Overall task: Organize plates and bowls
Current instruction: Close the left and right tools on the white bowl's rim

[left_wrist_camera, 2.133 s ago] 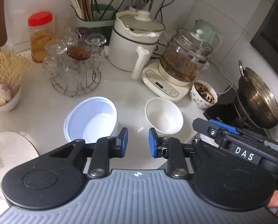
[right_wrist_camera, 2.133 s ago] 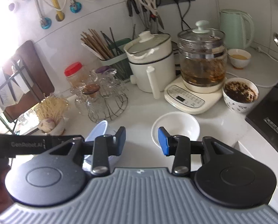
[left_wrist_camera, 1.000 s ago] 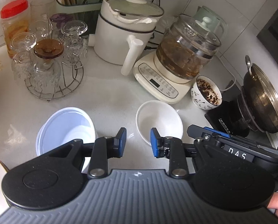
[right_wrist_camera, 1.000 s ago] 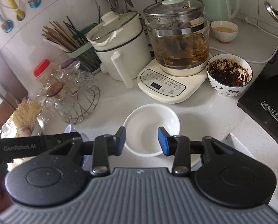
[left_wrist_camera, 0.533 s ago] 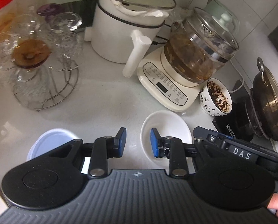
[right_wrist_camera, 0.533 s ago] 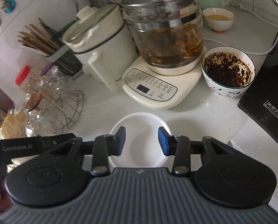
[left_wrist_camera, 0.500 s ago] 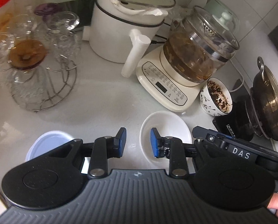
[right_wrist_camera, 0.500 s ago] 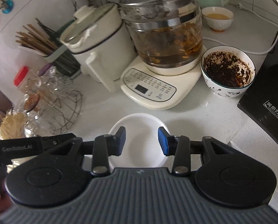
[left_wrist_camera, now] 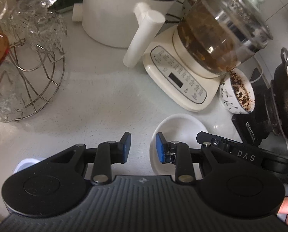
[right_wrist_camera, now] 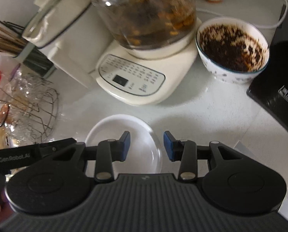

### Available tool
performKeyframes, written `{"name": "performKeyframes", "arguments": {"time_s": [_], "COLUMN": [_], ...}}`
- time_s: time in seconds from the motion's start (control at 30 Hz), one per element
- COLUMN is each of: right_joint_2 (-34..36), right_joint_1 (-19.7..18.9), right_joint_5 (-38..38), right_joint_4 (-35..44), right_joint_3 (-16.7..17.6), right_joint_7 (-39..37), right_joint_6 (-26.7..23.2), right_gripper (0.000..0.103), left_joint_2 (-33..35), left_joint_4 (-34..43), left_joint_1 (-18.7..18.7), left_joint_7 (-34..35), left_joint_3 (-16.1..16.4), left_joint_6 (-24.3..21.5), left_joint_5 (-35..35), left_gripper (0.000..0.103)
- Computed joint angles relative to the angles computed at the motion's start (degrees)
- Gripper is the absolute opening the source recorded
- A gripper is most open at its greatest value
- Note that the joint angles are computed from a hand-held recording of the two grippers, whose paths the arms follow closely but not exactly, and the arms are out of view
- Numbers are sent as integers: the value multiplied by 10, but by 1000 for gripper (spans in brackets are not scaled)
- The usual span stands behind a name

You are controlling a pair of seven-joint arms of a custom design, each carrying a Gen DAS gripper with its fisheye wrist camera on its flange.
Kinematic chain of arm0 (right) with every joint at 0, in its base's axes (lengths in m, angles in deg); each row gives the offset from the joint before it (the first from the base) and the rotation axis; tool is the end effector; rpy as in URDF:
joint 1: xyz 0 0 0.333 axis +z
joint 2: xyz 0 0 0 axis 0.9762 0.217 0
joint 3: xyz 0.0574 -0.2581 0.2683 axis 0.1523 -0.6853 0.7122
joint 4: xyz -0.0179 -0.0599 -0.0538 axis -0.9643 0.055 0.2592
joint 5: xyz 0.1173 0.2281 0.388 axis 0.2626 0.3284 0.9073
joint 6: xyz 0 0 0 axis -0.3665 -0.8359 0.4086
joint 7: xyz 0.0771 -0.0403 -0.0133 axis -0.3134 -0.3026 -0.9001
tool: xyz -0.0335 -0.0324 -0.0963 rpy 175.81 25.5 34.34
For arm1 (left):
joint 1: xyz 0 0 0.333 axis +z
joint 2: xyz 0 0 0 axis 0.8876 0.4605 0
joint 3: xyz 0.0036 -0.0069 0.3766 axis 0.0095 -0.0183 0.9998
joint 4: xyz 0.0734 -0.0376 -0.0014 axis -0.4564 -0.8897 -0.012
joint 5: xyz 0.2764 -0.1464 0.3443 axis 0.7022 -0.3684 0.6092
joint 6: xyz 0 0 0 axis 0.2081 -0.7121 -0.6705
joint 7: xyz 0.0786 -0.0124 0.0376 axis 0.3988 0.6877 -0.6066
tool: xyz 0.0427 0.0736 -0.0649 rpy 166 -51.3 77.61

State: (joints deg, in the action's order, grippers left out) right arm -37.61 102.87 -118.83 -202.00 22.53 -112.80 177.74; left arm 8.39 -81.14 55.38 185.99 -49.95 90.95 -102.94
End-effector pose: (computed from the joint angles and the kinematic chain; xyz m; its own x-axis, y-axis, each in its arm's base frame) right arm 0.4671 0.2996 0.2909 -0.2329 -0.9263 -0.2963 -0.8436 0.3440 -0.4123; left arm 0.5665 -0.1876 0.2989 -0.1766 -0.9143 0.3646 -0.9447 0.0536 -0.3234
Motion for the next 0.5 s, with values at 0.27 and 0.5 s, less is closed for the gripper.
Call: {"name": "performKeyframes", "arguments": {"time_s": [0.27,0.5], "right_joint_2": [22,34], "right_joint_1": [-10,4], "right_joint_5": [148,219], "right_joint_4": [-4,-11], "right_joint_3": [23,14], "right_joint_7": [-113,-160], "right_joint_6": [1,21], "right_gripper": [41,40], "left_joint_2": [32,36], "left_joint_4": [27,30], "left_joint_1": [11,17], "left_joint_7": [2,6], "left_joint_3": [1,-3], "left_joint_6": [-32,-36], "left_joint_5": [-2,-6], "left_gripper": [33,33]}}
